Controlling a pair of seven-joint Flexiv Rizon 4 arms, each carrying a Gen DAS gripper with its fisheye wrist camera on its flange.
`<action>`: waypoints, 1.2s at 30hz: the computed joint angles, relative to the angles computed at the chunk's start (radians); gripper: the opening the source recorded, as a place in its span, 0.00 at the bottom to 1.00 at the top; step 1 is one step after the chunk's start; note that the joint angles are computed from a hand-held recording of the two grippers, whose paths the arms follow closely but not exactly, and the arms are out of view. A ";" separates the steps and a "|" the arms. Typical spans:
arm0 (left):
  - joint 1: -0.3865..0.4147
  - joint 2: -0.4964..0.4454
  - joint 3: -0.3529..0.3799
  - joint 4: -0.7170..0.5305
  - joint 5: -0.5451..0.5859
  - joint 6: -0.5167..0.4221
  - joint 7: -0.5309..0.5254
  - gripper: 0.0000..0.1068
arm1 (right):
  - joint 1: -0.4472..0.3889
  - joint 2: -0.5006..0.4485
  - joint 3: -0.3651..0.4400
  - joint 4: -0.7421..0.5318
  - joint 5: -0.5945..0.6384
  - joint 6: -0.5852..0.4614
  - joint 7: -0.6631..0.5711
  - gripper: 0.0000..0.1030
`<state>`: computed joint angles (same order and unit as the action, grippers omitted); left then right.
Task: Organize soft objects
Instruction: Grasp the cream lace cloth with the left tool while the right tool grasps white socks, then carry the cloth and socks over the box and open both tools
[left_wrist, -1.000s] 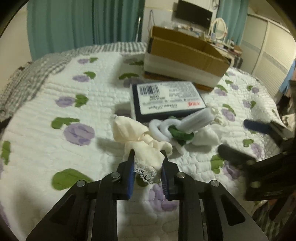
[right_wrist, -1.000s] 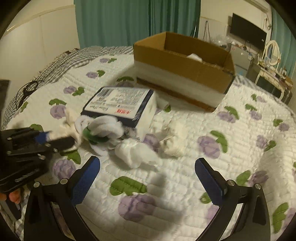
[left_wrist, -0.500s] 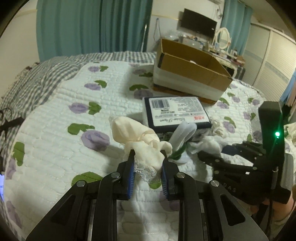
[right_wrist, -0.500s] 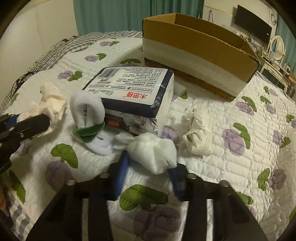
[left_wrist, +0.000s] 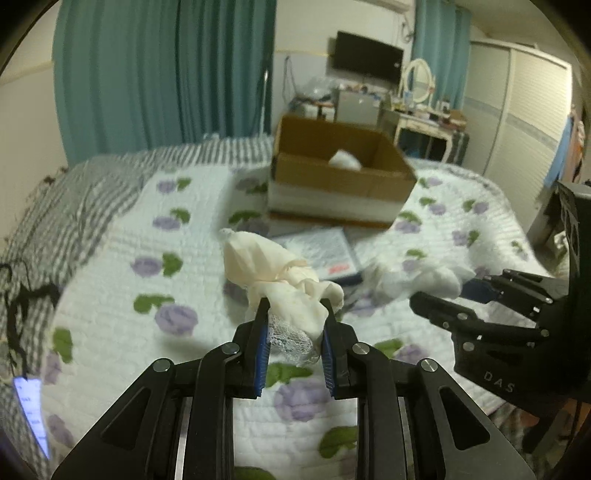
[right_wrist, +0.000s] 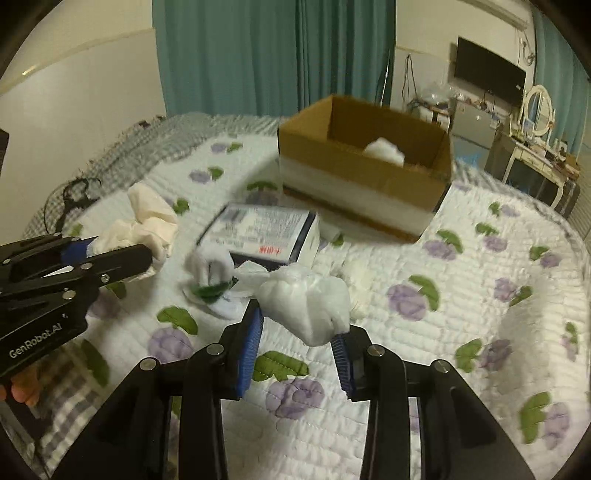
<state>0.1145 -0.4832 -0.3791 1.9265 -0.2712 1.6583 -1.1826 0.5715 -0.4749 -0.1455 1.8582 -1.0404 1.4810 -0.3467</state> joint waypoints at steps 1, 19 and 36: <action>0.007 0.009 -0.014 0.000 0.002 0.004 0.004 0.21 | 0.007 0.018 -0.014 0.009 -0.021 0.004 0.013 0.35; -0.048 -0.027 -0.038 -0.290 -0.027 -0.039 0.103 0.21 | -0.157 0.134 0.087 -0.128 -0.217 -0.067 0.043 0.35; -0.305 -0.453 0.302 -1.096 0.013 -0.361 0.036 0.21 | -0.168 -0.152 0.082 -0.591 0.184 -0.174 -0.323 0.35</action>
<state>-0.1909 -0.9359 -0.0767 0.8310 -0.2584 1.2972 -1.1464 0.4037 -0.6267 -0.0635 1.2673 -0.8567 1.3072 -0.6693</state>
